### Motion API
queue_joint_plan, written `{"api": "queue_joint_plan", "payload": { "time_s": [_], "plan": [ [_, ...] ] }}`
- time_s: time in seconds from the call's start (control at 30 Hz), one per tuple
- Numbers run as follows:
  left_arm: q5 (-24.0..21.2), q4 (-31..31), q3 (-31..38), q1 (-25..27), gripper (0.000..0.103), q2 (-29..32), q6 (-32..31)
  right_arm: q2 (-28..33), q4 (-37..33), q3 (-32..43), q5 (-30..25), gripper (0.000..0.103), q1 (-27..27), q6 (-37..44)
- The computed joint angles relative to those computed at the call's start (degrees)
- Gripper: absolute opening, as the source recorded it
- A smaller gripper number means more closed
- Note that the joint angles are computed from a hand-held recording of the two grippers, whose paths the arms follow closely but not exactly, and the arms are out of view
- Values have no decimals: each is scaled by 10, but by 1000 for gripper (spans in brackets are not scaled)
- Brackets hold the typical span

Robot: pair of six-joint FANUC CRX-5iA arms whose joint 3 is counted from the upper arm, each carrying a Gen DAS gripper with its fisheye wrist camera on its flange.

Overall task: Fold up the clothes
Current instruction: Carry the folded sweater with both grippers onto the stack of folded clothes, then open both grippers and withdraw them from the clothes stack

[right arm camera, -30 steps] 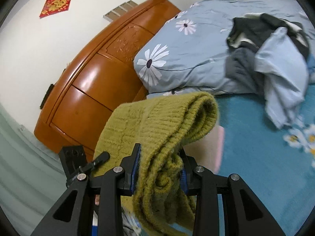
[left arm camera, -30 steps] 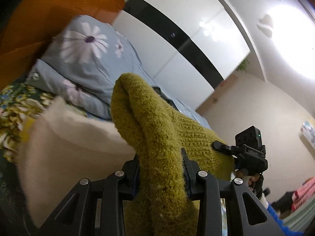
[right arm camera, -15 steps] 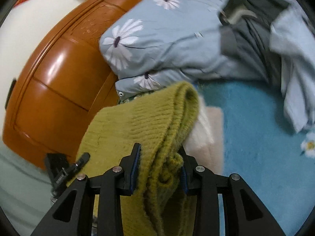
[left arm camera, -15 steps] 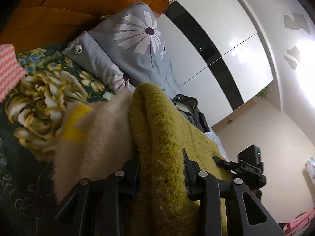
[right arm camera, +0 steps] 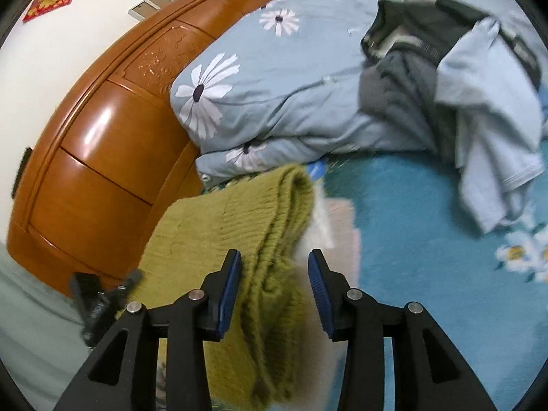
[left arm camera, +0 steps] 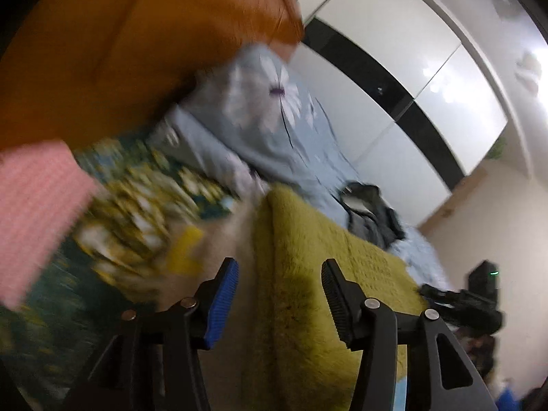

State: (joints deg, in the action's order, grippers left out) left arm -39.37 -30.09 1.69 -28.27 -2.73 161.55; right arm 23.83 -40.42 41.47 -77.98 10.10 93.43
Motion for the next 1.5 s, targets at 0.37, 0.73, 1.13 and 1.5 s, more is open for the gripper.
{"api": "queue_joint_plan", "payload": {
  "time_s": [0.37, 0.73, 1.13, 1.5],
  "plan": [
    [-195, -173, 163, -156, 59, 104, -52, -137, 126, -164, 147, 42, 104, 169],
    [-165, -144, 122, -144, 60, 111, -42, -151, 116, -227, 177, 42, 108, 200],
    [-266, -236, 172, -223, 70, 135, 9, -203, 145, -292, 219, 42, 124, 178],
    [-340, -285, 201, -302, 80, 177, 92, -299, 150, -427, 287, 42, 119, 168]
  ]
}}
